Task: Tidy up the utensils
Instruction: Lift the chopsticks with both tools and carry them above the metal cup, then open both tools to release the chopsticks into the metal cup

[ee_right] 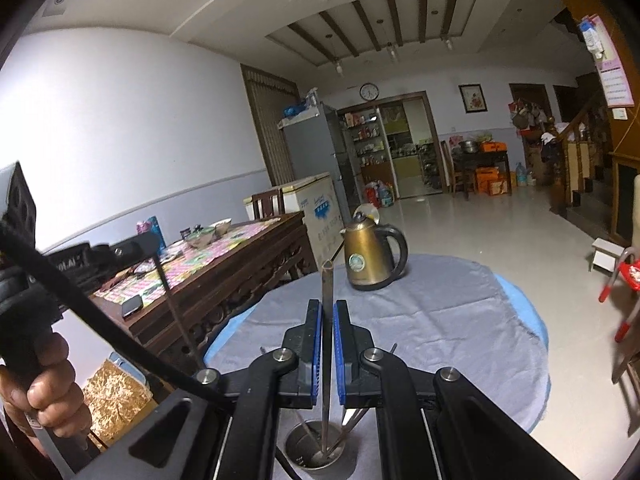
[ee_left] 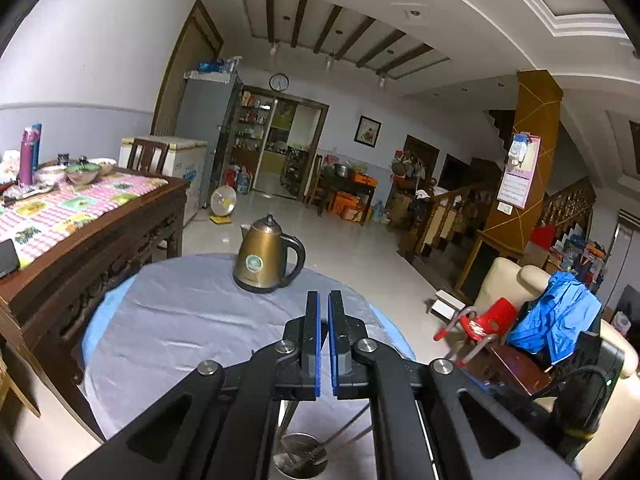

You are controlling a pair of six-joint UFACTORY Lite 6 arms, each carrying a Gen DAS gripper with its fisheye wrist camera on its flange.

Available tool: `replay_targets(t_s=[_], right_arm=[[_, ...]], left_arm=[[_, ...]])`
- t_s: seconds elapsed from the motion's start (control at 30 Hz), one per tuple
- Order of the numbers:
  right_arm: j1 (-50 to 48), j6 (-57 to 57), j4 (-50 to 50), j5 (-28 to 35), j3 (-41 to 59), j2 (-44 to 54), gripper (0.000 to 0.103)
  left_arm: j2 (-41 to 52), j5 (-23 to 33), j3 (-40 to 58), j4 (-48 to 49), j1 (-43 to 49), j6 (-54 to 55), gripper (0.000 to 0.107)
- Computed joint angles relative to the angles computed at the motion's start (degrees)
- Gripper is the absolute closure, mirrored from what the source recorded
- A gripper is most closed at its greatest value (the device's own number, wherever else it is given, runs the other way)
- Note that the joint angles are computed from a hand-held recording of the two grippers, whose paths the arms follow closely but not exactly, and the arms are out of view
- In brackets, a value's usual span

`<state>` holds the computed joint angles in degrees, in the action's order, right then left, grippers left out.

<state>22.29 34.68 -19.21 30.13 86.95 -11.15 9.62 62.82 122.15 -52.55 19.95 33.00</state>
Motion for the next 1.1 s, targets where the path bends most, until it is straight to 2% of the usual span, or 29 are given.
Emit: replay_targets(t_s=[0.13, 0.27, 0.47, 0.6, 0.73, 0.97, 1.03, 1.1], right_arm=[[1.3, 3.2, -2.5, -0.7, -2.0, 0.6, 0.097], [0.8, 2.5, -0.7, -1.5, -3.5, 0.9, 0.097], [1.5, 5.5, -3.0, -1.9, -5.0, 2.0, 0.096], [0.6, 4.2, -1.1, -2.8, -6.0, 2.9, 0.097], [-1.0, 1.3, 3.0, -3.9, -6.9, 4.7, 0.097], [-4.8, -7.9, 16.1, -5.3, -8.8, 7.3, 0.097], [-4.5, -7.2, 15.4, -5.4, -9.2, 7.4, 0.097], [-4.3, -7.2, 15.5, -5.3, -9.2, 7.5, 0.096]], left_arm=[[-0.7, -0.1, -2.0, -0.4, -0.5, 0.1, 0.104], [-2.0, -0.3, -4.8, -0.3, -1.1, 0.7, 0.104], [-0.9, -1.2, -6.2, 2.0, -2.9, 0.0, 0.104], [0.5, -1.5, -6.5, 3.7, -2.7, 0.3, 0.104], [2.2, -1.2, -6.3, 5.3, -1.9, -0.3, 0.104], [3.8, -1.8, -7.0, 7.3, -2.8, -0.1, 0.103], [5.6, -2.3, -5.1, 8.7, -4.8, -0.6, 0.096], [8.3, -2.2, -1.8, 10.2, -6.3, -1.8, 0.067]])
